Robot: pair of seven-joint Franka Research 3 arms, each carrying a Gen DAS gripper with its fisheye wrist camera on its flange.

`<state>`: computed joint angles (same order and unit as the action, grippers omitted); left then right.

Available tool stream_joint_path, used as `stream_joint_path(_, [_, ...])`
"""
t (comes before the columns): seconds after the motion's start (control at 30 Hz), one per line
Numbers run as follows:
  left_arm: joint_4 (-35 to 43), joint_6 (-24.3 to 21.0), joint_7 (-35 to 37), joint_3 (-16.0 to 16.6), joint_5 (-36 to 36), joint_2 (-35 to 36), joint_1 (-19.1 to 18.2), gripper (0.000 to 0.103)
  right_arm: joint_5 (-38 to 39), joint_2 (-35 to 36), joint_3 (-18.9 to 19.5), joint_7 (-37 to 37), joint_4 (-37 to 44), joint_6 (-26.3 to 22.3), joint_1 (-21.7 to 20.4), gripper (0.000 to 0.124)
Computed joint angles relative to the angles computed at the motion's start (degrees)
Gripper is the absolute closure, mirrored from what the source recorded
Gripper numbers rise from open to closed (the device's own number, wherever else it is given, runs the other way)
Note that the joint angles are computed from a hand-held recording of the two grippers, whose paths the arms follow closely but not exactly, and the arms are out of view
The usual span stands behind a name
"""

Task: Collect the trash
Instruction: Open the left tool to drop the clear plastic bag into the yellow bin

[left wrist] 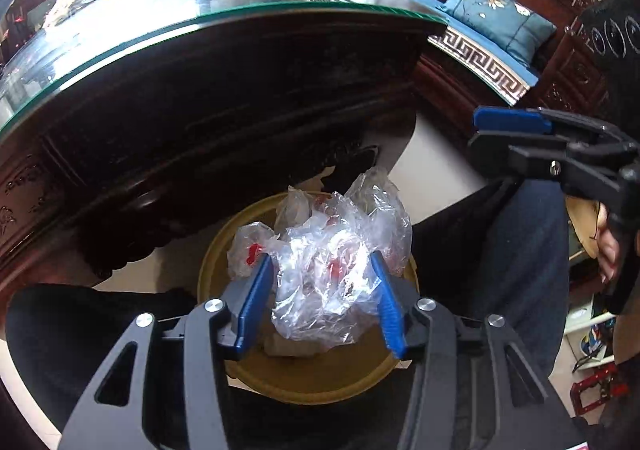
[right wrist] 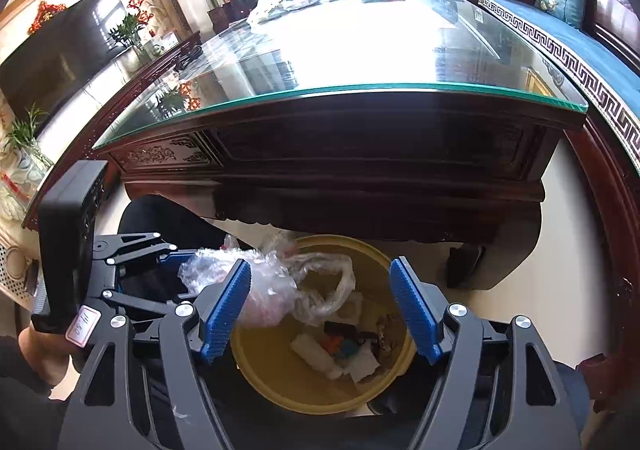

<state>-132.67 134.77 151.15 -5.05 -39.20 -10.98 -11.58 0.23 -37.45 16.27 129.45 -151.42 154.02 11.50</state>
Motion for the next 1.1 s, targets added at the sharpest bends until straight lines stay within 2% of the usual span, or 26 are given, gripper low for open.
stream_joint_path(0.07, [-0.2,0.1,0.3,-0.2,0.3,0.0,-0.1,0.049,0.2,0.0,-0.3,-0.3,-0.1,0.1,0.2,0.054])
stream_joint_path(0.23, [-0.3,0.1,0.2,-0.2,0.4,-0.1,-0.4,0.029,0.5,0.5,-0.7,-0.9,0.1,0.4,0.4,0.054])
stream_joint_path(0.27, [-0.3,0.1,0.2,-0.2,0.3,-0.2,-0.5,0.028,0.6,0.6,-0.6,-0.9,0.1,0.4,0.4,0.054])
stream_joint_path(0.63, [0.2,0.5,0.5,0.2,-0.5,-0.1,-0.3,0.028,1.7,1.9,-1.3,-2.6,0.5,0.9,1.6,0.054])
stream_joint_path(1.1, [3.9,0.8,-0.7,0.5,-1.7,2.1,2.1,0.028,3.8,4.6,-2.4,-4.9,2.1,1.1,2.9,0.054])
